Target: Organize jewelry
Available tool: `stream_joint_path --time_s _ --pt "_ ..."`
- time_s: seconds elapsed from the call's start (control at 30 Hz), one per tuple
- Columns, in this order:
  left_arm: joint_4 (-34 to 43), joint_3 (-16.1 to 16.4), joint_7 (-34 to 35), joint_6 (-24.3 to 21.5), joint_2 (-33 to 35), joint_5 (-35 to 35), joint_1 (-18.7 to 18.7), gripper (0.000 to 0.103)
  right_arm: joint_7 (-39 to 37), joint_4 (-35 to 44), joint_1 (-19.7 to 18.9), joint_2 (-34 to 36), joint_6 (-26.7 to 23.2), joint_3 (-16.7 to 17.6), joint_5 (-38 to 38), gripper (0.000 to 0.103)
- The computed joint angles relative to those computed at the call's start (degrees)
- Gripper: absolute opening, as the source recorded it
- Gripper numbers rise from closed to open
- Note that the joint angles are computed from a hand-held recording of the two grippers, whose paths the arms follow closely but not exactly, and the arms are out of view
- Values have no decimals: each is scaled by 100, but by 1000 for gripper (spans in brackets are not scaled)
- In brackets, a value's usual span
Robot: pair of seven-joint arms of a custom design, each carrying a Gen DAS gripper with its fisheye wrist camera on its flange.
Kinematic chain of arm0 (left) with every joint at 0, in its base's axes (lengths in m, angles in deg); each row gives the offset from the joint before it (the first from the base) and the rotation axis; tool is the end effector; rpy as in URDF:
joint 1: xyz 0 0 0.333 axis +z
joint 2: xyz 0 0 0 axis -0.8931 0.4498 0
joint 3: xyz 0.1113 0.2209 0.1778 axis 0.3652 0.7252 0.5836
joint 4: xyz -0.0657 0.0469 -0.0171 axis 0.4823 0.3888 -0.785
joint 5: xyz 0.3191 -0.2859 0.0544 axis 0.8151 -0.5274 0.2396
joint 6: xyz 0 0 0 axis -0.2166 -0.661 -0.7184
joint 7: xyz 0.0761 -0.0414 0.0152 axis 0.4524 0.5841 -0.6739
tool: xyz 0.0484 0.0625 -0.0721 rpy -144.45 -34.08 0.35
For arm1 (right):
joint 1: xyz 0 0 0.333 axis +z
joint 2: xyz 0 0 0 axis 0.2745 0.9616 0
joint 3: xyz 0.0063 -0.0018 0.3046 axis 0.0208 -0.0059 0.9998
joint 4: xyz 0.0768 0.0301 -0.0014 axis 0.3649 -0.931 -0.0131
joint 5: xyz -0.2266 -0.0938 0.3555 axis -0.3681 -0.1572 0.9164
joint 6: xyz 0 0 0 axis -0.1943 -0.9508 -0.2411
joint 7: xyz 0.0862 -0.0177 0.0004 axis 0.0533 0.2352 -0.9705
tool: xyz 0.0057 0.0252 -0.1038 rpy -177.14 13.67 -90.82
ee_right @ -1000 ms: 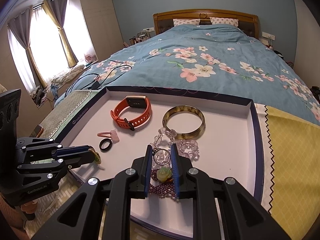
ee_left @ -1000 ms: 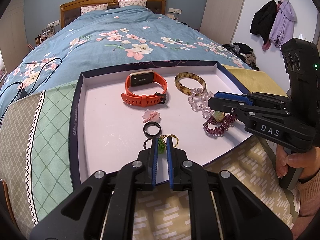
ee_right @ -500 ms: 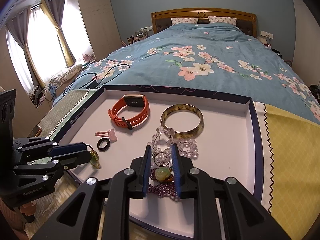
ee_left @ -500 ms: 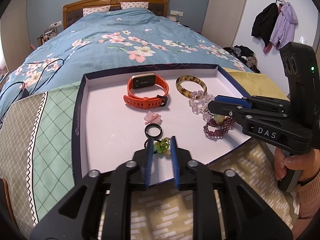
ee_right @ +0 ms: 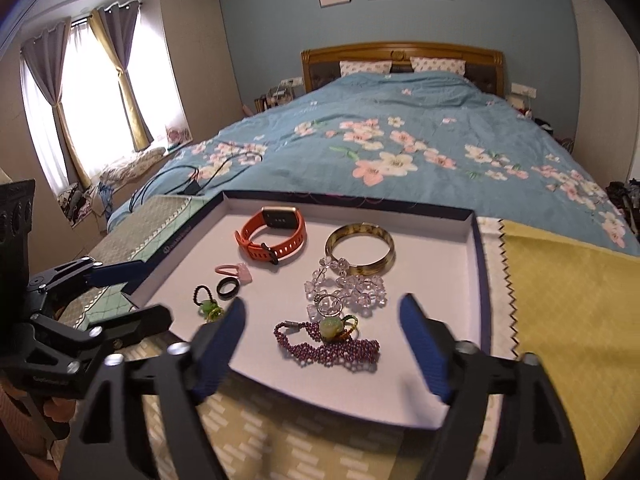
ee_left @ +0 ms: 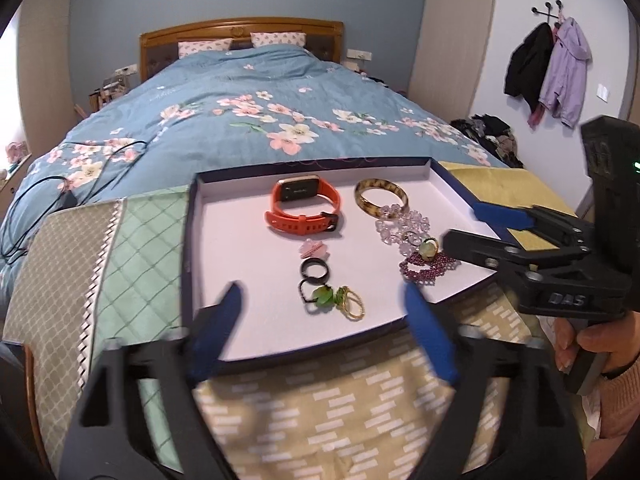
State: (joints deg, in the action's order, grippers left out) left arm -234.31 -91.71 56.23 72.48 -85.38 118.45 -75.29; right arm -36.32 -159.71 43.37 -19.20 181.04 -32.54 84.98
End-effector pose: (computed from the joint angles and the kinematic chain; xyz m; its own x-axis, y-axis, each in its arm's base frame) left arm 0.3963 -0.2474 0.4755 0.1004 -0.9908 0.0908 -0.6391 -0.1341 -0.7574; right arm 0.4670 0.2511 0.4988 0.6562 -0.7405 -0.1451 -0.5423 -0.3292 -0.7730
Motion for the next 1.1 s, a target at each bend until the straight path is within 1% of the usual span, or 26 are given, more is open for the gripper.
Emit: stream_joint_path --time_s 0.07,0.1,0.13,0.2,0.27,0.33,0.37,0.43,0.47,0.53,0.63,0.7,0.8,0.87,0.9,0.93,1.0,1.1 --pt "-143 -158 -224 -43 -276 157 77 93 -56 -120 34 -131 142 -4 69 87" --pt "-227 -226 -342 -91 -439 213 92 97 -67 -204 47 -217 231 -3 98 91" --pt "-284 -307 -493 -144 -561 276 128 97 -117 -310 88 -326 349 -22 172 94" --pt "-454 -455 -776 -285 -906 401 136 97 -236 -481 178 -506 545 -72 284 96" --pt "-537 -607 -986 -554 -1168 513 120 97 -270 -705 216 -713 836 -43 250 96" --pt "-634 -722 -1205 -762 -1437 631 71 97 -171 -875 223 -881 1014 -18 177 96" --pt "-663 -749 -1287 -855 -1536 674 37 97 -185 -975 293 -980 1164 -49 196 96" --pt "-739 -888 -1551 -1048 -1798 815 2 97 -329 -1145 558 -1139 1511 -204 292 96" --pt "-760 -948 -1662 -1135 -1893 892 -14 97 -505 -1249 850 -1235 1811 -397 427 96" --pt "-799 -1090 -1878 -1320 -2100 1070 -62 97 -727 -1423 1345 -1419 2193 -764 501 96" --pt "-824 -1254 -2098 -1634 -2346 1283 -200 97 -686 -1668 1632 -1644 2564 -946 332 96" --pt "-791 -1294 -2173 -1791 -2390 1374 -296 97 -617 -1808 1830 -1791 2749 -1098 198 96" --pt "-772 -1336 -2303 -2017 -2453 1457 -454 97 -447 -2066 2232 -2008 3387 -1381 -124 96" --pt "-764 -1363 -2355 -2163 -2498 1483 -569 97 -260 -2171 2318 -2077 3662 -1416 -311 96" --pt "-747 -1379 -2392 -2209 -2490 1518 -596 97 -166 -2221 2403 -2135 3739 -1503 -449 96" --pt "-732 -1402 -2422 -2281 -2498 1544 -627 97 -84 -2251 2398 -2173 3755 -1498 -521 96" --pt "-705 -1484 -2510 -2455 -2521 1610 -687 97 117 -2352 2581 -2257 3956 -1689 -823 96" --pt "-690 -1489 -2659 -2539 -2531 1720 -760 97 347 -2422 2519 -2276 4023 -1639 -1043 96"
